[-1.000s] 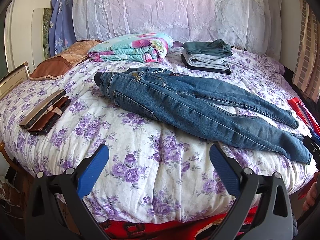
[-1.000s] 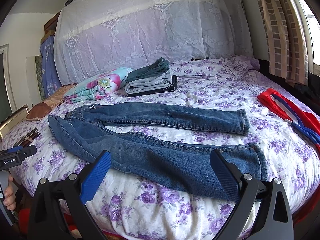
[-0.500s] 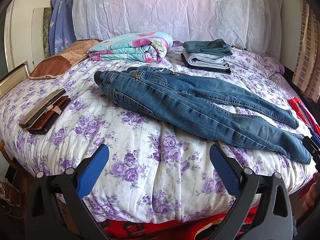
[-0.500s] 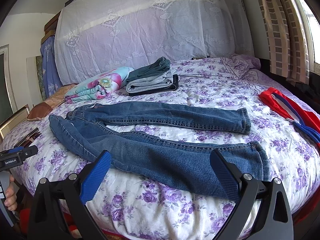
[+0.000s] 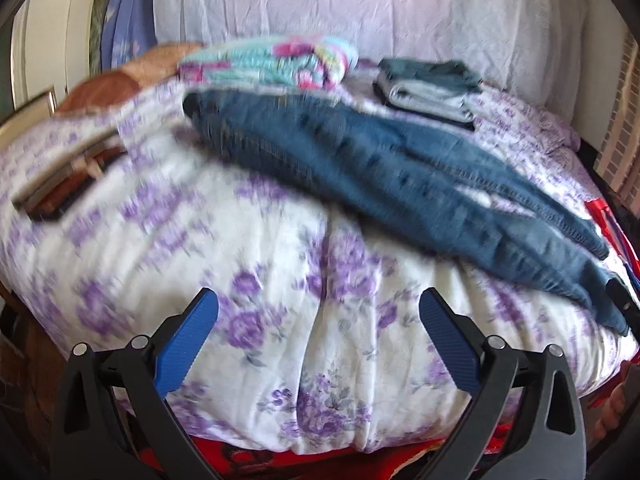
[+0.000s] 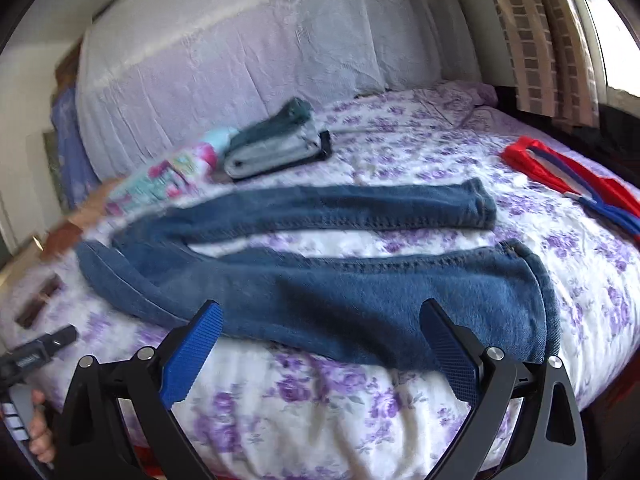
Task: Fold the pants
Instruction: 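Grasp the jeans waistband with the left tool while the right tool grasps a leg hem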
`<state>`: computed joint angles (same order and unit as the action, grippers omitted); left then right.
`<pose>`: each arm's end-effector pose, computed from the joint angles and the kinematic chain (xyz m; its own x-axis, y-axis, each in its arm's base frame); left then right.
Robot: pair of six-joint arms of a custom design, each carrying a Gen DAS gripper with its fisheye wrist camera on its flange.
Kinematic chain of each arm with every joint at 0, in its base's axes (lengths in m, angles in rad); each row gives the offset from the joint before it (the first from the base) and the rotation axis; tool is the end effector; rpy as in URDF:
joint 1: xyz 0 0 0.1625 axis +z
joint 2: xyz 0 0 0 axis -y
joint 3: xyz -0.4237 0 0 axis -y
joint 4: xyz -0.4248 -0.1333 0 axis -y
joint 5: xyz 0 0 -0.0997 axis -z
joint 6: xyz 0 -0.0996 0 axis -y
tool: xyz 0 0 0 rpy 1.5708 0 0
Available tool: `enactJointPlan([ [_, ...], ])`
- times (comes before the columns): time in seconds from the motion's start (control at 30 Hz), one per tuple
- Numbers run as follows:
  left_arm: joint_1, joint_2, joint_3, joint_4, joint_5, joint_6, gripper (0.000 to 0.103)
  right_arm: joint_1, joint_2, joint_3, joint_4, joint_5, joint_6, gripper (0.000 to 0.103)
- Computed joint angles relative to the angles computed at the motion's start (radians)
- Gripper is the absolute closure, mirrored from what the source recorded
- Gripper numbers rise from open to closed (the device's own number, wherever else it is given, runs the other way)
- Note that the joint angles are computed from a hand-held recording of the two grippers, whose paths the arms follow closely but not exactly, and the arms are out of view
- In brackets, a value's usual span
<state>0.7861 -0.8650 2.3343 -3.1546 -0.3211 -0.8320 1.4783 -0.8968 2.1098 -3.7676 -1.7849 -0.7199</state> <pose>-0.1359 -0.4585 0.0425 -0.7209 -0.4212 -0.5503 0.2510 0.5815 -0.7738 0.0609 -0.5575 0.1248 -0.7530 -0.1633 0.6374 -0.5923 0.5903 -0.5484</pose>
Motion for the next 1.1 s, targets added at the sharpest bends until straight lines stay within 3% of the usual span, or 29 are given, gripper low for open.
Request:
enactJointPlan([
  [0.07,0.017,0.023,-0.015,0.020,0.005,-0.013,0.005,0.003,0.028,-0.015,-0.015,-0.043,-0.013,0.004],
  [0.17,0.004,0.065,-0.029,0.080,0.061,-0.031,0.005,-0.006,0.042,-0.004,-0.047,-0.043,-0.009,0.003],
  [0.27,-0.016,0.094,-0.021,0.116,0.099,-0.079,0.004,-0.020,0.053,0.012,-0.032,-0.059,0.055,0.003],
  [0.33,-0.035,0.106,-0.008,0.100,0.104,-0.094,0.004,-0.038,0.065,0.040,-0.097,-0.019,0.052,0.003],
  [0.4,-0.045,0.112,0.004,0.042,0.095,-0.069,0.004,-0.045,0.058,0.054,-0.106,0.002,0.064,0.003],
  [0.47,-0.051,0.131,0.015,-0.063,0.085,-0.004,0.004,-0.059,0.058,0.065,-0.126,0.039,0.063,0.003],
  [0.57,-0.054,0.181,0.017,-0.263,0.081,0.132,0.004,-0.058,0.078,0.062,-0.163,0.035,0.020,0.003],
  [0.63,-0.056,0.188,0.012,-0.259,0.089,0.153,0.004,-0.062,0.041,0.069,-0.094,0.056,0.001,0.003],
  [0.7,-0.053,0.149,0.016,-0.170,0.066,0.142,0.004,-0.113,-0.056,0.079,0.092,0.199,0.089,0.003],
  [0.8,-0.021,0.074,0.040,-0.334,-0.089,0.273,0.004,-0.179,-0.141,0.054,0.297,0.370,0.238,0.003],
  [0.9,0.091,-0.062,0.059,-0.509,-0.383,0.341,0.005,-0.178,-0.172,0.013,0.428,0.383,0.349,0.003],
  [1.0,0.204,-0.152,0.024,-0.501,-0.576,0.341,0.005,-0.203,-0.195,-0.025,0.514,0.466,0.450,0.003],
  [1.1,0.262,-0.179,-0.034,-0.449,-0.609,0.357,0.005,-0.261,-0.222,-0.021,0.551,0.621,0.519,0.004],
])
